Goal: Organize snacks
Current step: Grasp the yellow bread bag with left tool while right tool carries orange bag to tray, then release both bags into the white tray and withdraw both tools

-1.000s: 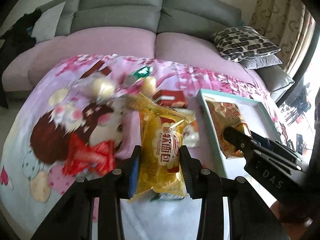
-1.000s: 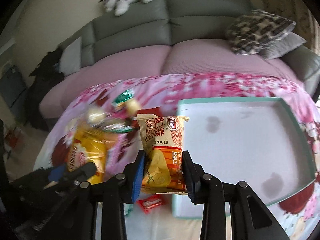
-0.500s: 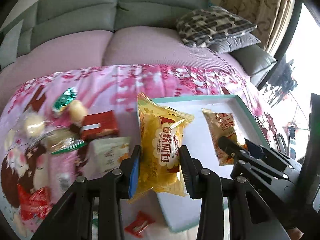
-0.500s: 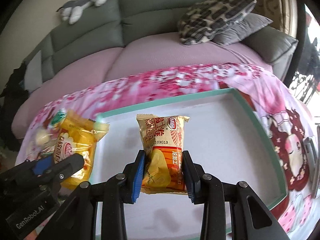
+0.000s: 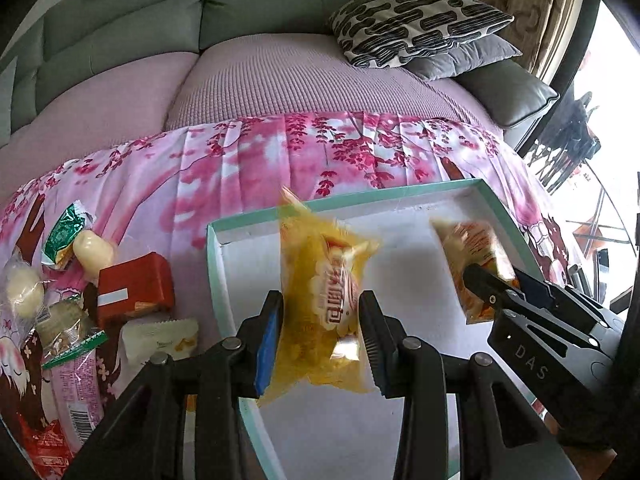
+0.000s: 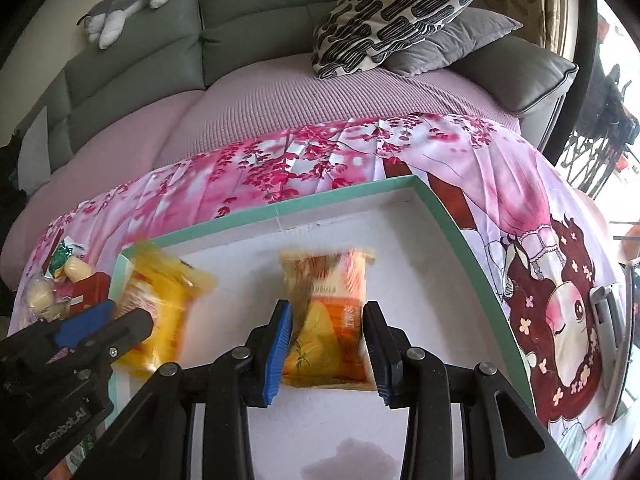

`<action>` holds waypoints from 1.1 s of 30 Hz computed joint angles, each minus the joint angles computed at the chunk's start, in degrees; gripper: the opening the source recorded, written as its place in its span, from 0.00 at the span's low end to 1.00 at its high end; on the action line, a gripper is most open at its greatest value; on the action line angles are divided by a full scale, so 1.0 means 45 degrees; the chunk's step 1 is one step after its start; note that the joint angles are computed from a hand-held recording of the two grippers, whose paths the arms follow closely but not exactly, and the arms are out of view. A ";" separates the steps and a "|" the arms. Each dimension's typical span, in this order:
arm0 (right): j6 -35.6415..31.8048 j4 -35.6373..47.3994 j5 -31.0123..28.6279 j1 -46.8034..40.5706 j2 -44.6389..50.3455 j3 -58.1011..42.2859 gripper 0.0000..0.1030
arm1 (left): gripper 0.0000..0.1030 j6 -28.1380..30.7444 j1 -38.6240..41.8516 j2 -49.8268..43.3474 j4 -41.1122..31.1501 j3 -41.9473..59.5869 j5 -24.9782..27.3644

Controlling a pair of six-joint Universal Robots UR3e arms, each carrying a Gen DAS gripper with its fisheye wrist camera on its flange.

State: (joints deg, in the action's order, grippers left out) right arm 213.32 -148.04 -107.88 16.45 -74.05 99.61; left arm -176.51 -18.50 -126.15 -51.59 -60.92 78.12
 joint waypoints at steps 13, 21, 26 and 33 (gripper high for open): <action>0.0615 0.1577 -0.0115 0.1013 -0.0788 -0.0148 0.69 | 0.80 -0.0233 0.0359 0.2460 0.0468 -0.2636 0.0611; 0.1504 0.2273 -0.0527 0.2296 -0.0709 -0.0873 0.96 | 0.91 -0.0379 0.1090 0.4589 0.1478 -0.5483 0.1790; 0.2118 0.2319 -0.0879 0.3126 -0.0130 -0.1710 1.00 | 0.94 -0.0523 0.1823 0.6035 0.2410 -0.7268 0.2186; 0.2768 0.2344 -0.1494 0.4118 0.1010 -0.3123 1.00 | 0.96 -0.0797 0.2982 0.7185 0.2714 -0.8683 0.2440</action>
State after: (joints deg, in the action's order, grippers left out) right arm 225.78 -137.50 -114.60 34.98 -69.50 85.56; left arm -180.10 -5.08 -93.81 -39.38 -99.99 89.09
